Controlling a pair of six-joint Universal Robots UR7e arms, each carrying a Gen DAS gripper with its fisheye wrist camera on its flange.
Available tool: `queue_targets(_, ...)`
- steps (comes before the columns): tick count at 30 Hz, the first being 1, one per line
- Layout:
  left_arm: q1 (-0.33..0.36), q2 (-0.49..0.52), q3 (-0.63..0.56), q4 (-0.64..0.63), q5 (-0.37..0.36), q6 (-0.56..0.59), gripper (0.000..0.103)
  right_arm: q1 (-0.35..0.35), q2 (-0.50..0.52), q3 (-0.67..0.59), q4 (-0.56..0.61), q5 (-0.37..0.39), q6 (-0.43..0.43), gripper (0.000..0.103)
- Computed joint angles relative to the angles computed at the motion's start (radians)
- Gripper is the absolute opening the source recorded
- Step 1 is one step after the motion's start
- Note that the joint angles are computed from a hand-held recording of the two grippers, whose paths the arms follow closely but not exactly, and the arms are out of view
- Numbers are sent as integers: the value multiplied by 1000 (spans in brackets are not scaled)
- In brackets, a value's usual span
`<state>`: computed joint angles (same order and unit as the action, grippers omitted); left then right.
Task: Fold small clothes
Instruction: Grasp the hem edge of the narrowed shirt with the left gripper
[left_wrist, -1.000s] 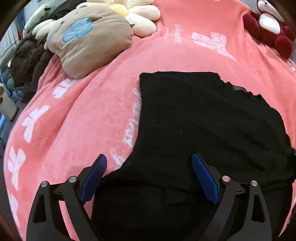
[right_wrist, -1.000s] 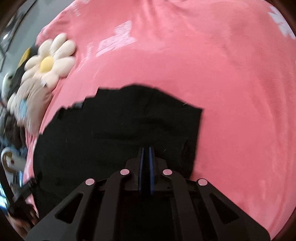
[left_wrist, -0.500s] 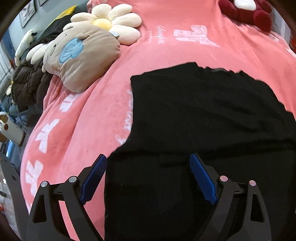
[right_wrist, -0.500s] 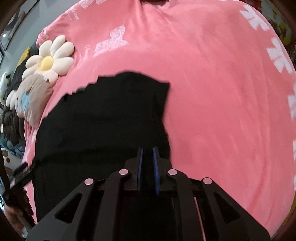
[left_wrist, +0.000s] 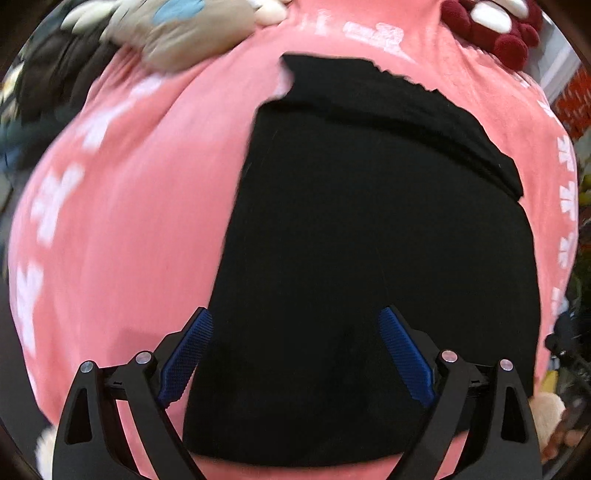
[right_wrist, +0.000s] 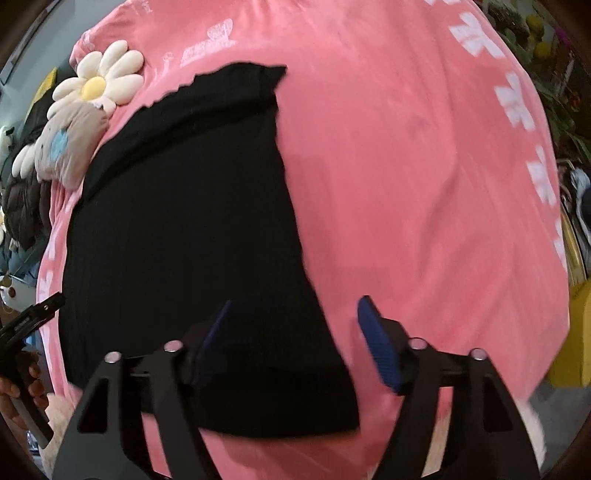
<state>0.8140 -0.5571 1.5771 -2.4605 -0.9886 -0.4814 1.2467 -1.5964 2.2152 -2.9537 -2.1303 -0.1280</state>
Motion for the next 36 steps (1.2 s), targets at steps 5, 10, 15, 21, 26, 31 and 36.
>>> queue_targets(5, 26, -79, 135, -46, -95, -146, 91, -30, -26, 51, 32, 18, 46, 80)
queue_targets(10, 0, -76, 219, -169, -46, -105, 91, -71, -15, 63, 37, 75, 89, 83)
queue_targets(15, -47, -37, 245, -200, 39, 26, 89, -28, 34, 66, -22, 0, 41, 88)
queue_targets(21, -39, -64, 277, -262, 29, -3, 83, -24, 28, 80, -53, 9, 46, 83)
queue_targets(26, 5, -98, 316, -380, -24, -79, 83, -27, 11, 100, -64, 24, 31, 76)
queue_targets(31, 25, -91, 308, -441, -69, -58, 69, -16, 6, 124, -92, 30, -7, 52)
queue_targets(36, 36, -89, 293, -421, -124, 6, 3, -19, -14, 134, -86, 58, -37, 14)
